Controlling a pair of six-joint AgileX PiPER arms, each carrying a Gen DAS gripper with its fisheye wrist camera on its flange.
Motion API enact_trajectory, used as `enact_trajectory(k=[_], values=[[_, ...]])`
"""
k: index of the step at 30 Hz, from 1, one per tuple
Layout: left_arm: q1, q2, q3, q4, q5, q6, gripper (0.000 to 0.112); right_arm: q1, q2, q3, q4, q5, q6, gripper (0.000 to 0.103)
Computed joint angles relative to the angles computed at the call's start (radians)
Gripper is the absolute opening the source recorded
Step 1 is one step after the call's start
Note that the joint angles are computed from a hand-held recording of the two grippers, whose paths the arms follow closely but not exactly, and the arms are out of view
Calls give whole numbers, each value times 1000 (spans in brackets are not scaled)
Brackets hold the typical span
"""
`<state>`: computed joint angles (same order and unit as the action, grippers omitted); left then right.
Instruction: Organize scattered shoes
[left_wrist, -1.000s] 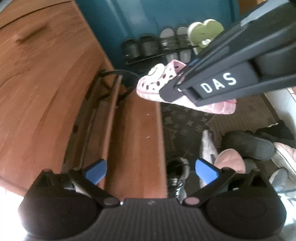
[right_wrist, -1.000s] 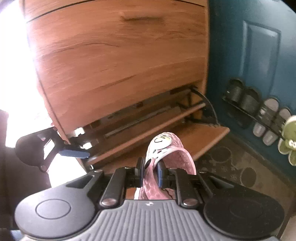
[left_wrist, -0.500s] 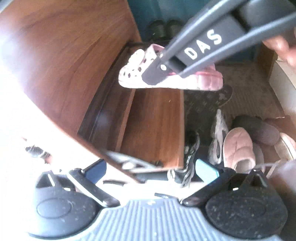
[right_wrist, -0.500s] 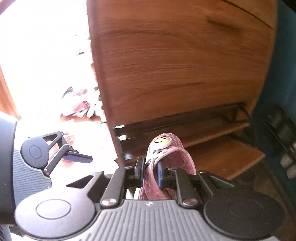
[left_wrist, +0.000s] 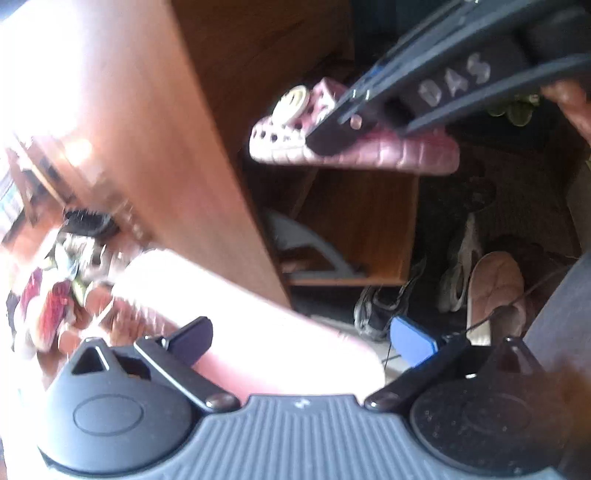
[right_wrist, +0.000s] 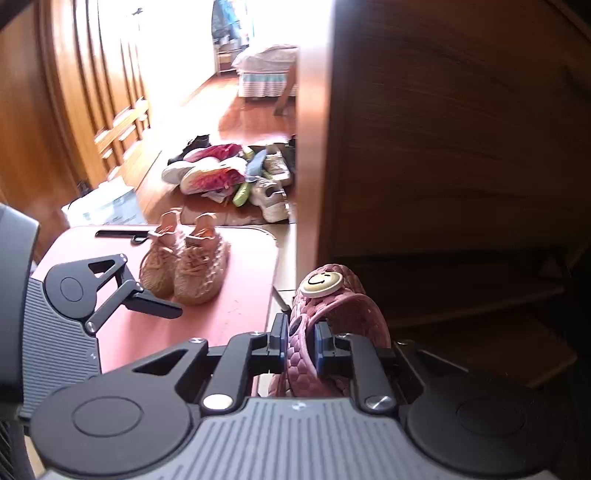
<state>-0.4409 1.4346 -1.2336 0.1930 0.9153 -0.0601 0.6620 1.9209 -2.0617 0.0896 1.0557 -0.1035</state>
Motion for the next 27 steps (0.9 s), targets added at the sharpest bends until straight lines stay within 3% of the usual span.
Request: enact_trajectory(k=[13, 27], values=[[138, -101, 217, -99, -89, 55, 103, 81, 199, -256, 76, 129, -132, 14], [259, -151, 367, -124, -85, 69, 103, 164, 334, -279, 208, 126, -242, 14]])
